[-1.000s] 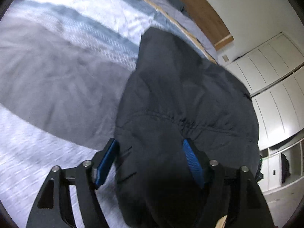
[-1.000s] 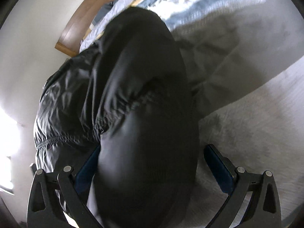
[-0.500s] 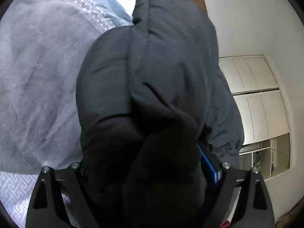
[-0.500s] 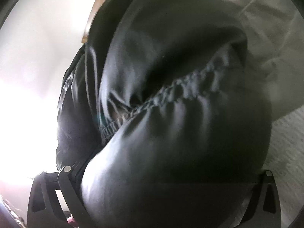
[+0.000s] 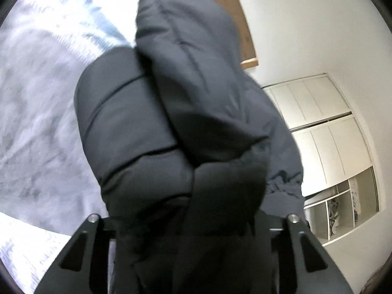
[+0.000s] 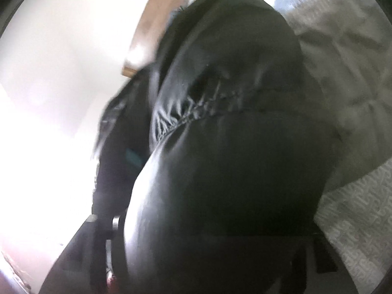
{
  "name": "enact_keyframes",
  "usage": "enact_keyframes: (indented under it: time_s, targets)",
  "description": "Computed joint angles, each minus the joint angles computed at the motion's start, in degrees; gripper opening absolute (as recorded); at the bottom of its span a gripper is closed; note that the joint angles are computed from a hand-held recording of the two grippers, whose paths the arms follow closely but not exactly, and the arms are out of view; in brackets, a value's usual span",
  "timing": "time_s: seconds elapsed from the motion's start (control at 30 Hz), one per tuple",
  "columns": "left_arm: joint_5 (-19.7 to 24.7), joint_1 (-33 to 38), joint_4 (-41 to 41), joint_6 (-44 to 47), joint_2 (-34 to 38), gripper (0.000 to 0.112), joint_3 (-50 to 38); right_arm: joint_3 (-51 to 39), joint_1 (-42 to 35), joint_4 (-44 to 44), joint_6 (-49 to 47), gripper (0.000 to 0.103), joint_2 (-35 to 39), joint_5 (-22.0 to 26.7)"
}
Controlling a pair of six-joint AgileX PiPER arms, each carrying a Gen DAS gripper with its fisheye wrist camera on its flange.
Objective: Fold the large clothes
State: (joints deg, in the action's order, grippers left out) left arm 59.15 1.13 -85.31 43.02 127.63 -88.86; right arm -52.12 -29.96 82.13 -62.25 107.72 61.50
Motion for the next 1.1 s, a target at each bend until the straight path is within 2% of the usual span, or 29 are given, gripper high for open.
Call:
enact_keyframes:
  time_s: [0.13,0.23,0.37,0.53,0.6,0.67,0.8,0.87,0.93,1.07,1.1]
  targets:
    - [-1.08,-0.7,-1.28,-0.02,-3.3,0.031,-0.39,-1.04,1.41,-1.16,1.9,0.03,-4.44,-1.49]
    - [-1.66,-1.65,-0.47,-1.34,-5.14,0.03,-1.85,-1.7,1.85,-1.36,2.28,0.028,-8.89,-1.71]
    - [-1.76,-1.85,-3.27,-0.51,-8.92,0.03,0.34,-3.87,1.31,-2.69,5.07,0.027,-13.7,-0.51]
    - [-0.65,-1.04,-6.15,2.65,-13.94,0.03,6.63,-3.51,-1.12,-3.66,7.3,0.027,-18.26,3.49]
    - [-0.2,-0.64,-6.07,6.08,-17.97,0.03,13.52,-2.07,-2.45,-4.09,6.65,0.027,-19.77,5.19]
    - [-1.95,-1.43,-7.53,8.43,-18.79,0.03,16.91,-0.37,-3.14,-4.06,5.28,0.027,-20.06,5.9]
    - [-3.71,-0.76,-4.99,9.2,-17.93,0.03,20.91,2.67,-5.75,-3.97,1.69,0.028,-17.02,6.7]
    - [-6.91,-1.14,-1.41,7.77,-16.62,0.03,21.39,4.58,-5.19,-4.18,0.83,0.028,-14.82,4.17]
    - [-7.99,-0.46,0.66,6.94,-15.67,0.031,22.15,6.13,-4.74,-4.96,-0.03,0.03,-13.17,1.14]
    - [-9.67,0.42,6.12,3.04,-16.46,0.049,21.92,7.51,-6.24,-4.9,-0.21,0.038,-11.05,-1.72]
    - [-9.92,0.44,9.15,0.12,-17.44,0.052,21.12,7.84,-6.08,-5.89,0.47,0.046,-11.85,-3.02]
